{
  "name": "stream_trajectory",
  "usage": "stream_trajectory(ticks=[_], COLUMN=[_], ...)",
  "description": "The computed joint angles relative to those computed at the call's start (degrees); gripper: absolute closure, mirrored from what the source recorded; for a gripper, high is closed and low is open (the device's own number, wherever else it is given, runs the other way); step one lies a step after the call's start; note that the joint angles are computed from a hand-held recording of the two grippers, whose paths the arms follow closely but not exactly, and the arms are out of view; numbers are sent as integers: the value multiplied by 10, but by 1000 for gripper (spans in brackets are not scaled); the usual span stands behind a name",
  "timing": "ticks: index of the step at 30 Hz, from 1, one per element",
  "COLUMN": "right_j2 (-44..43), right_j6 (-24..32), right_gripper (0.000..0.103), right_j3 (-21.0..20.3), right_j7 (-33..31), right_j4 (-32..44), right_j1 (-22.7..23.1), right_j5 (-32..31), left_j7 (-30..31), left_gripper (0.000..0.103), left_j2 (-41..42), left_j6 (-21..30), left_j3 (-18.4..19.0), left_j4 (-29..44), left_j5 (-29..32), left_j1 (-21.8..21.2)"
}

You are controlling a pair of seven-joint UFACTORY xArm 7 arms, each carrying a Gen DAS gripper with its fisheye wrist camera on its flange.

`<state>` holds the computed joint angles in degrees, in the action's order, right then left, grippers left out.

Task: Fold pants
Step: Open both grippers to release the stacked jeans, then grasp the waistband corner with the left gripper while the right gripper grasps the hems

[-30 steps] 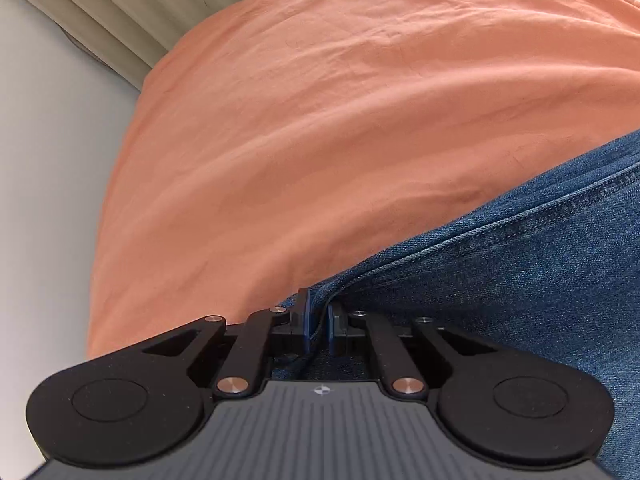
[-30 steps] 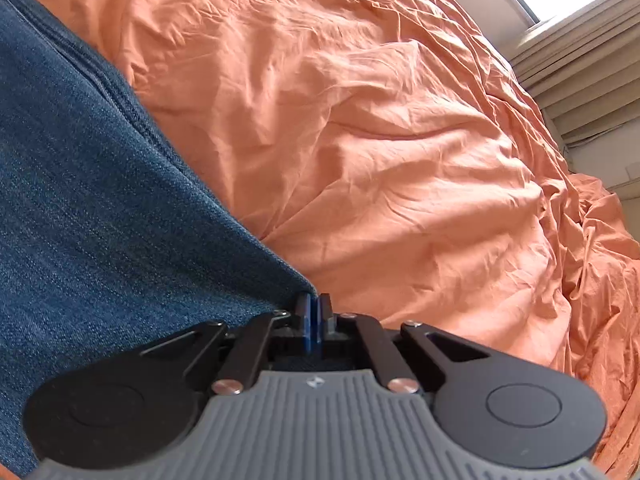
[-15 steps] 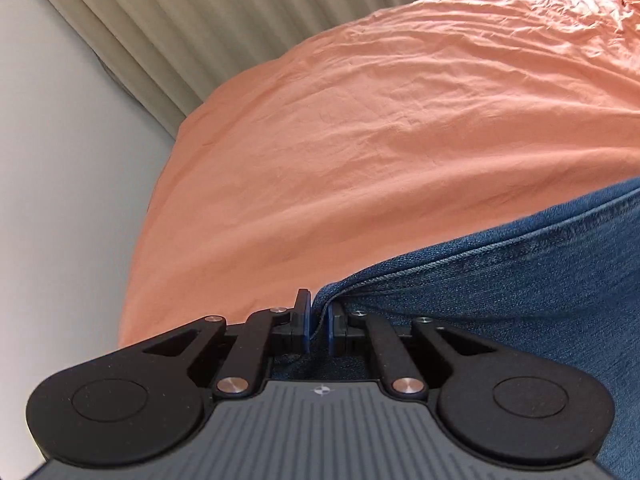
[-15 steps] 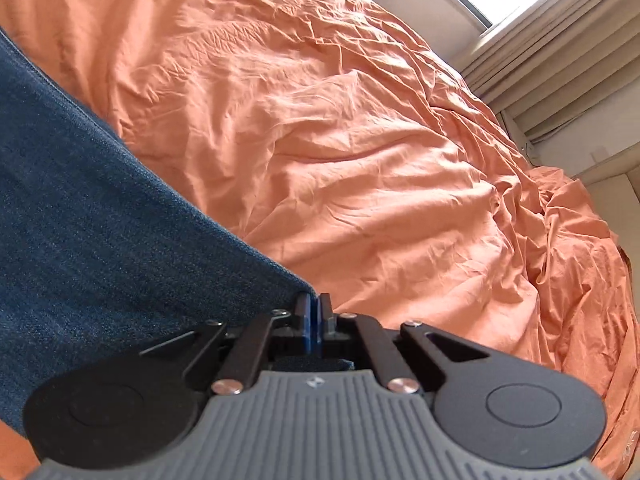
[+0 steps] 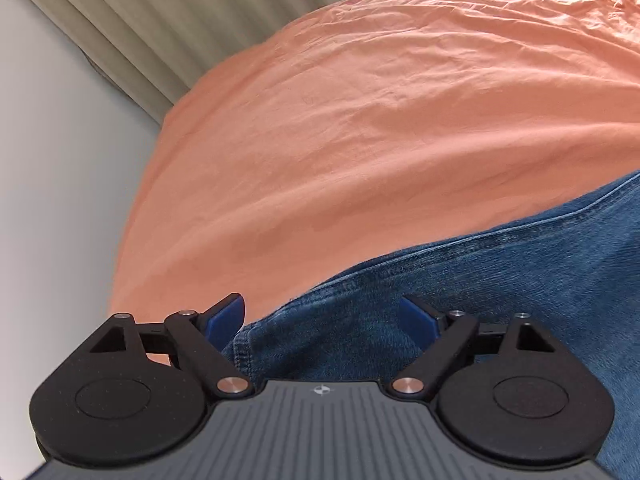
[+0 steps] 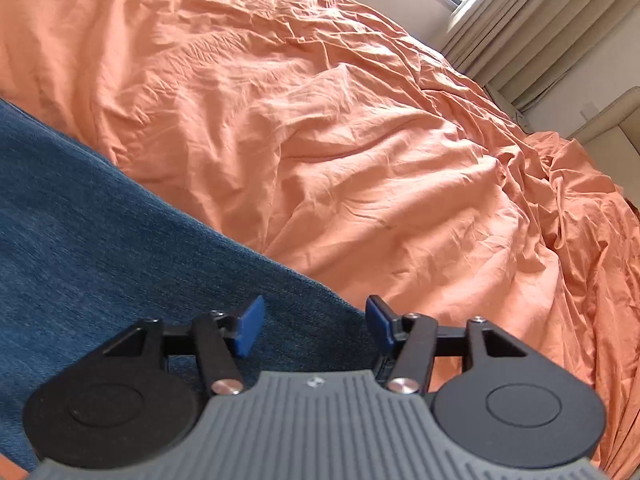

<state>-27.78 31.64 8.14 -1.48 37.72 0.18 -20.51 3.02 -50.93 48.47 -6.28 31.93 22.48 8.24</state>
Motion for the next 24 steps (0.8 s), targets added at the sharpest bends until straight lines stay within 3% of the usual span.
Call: stream_trajectory(ticks=[6, 10, 15, 19, 24], right_j2=[-123, -194, -232, -212, -173], right_j6=[76, 73, 19, -25, -36], right_gripper=[48, 48, 49, 49, 49], right_j3=[-14, 18, 97, 139, 195], right_j7=[23, 91, 240, 351, 455], right_j4=[-39, -86, -129, -141, -117], right_j1=[97, 157, 216, 257, 246], right_j5=[153, 232, 281, 307, 273], left_j7=[-3, -12, -61, -93, -121], left_gripper=[6, 6, 6, 6, 6], left_j2=[-91, -194, -311, -376, -385], left_j6=[87, 158, 209, 221, 155], left_j3=[55, 117, 217, 328, 429], left_j4=[24, 22, -10, -55, -139], left_j5=[-81, -134, -174, -203, -253], left_j1=[-9, 15, 101, 172, 270])
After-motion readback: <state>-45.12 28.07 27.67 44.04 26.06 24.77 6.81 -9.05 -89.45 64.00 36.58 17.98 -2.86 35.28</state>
